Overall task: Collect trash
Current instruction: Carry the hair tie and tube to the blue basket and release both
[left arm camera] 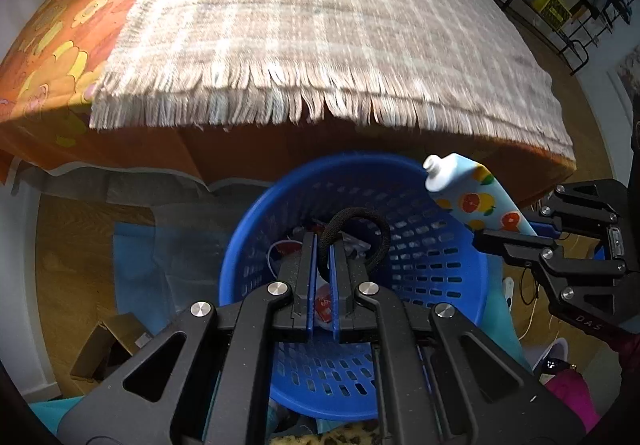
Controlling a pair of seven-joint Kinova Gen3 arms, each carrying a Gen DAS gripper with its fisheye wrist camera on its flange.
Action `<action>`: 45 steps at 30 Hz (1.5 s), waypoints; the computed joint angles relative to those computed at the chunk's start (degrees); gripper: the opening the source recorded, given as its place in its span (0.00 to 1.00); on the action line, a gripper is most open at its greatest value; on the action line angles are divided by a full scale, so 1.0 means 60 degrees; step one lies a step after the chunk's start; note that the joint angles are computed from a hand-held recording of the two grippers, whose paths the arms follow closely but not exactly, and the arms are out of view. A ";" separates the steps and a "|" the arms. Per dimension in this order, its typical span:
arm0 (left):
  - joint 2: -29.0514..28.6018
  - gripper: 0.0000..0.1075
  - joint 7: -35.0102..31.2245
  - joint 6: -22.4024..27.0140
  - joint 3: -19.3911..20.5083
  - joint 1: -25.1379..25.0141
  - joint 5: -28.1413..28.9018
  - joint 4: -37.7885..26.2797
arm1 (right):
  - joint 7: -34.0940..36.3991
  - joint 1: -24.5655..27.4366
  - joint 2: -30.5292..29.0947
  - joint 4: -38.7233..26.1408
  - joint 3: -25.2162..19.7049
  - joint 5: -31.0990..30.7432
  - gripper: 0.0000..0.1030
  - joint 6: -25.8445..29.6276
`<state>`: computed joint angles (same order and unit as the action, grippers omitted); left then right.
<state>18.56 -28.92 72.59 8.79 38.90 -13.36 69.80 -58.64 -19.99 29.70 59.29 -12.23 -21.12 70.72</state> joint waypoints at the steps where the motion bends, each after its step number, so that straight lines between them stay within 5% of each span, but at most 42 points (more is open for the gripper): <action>1: 0.0033 0.03 0.0012 0.0019 0.0010 0.0028 -0.0008 -0.0010 | 0.0014 -0.0003 -0.0029 0.0075 0.0006 0.0020 0.05 -0.0026; 21: 0.0328 0.05 0.0292 0.0037 -0.0018 0.0176 0.0157 0.0202 | -0.1154 -0.0247 -0.0159 0.0676 0.0203 0.0536 0.06 -0.0502; 25: 0.0275 0.39 0.0438 0.0084 -0.0075 0.0248 0.0014 0.0236 | -0.1298 -0.0284 -0.0100 0.0607 0.0187 0.0604 0.08 -0.0457; 34: 0.0150 0.47 0.0659 0.0217 -0.0081 0.0269 -0.0225 0.0220 | -0.1427 -0.0409 -0.0111 0.0572 0.0210 0.0798 0.23 -0.0495; 39: 0.0173 0.48 0.0714 0.0510 -0.0086 0.0271 -0.0326 0.0022 | -0.1626 -0.0507 -0.0250 0.0684 0.0279 0.1015 0.51 -0.0758; 45: 0.0187 0.48 0.0823 0.0819 -0.0122 0.0365 -0.0575 -0.0304 | -0.1965 -0.0593 -0.0354 0.0647 0.0364 0.1280 0.53 -0.0899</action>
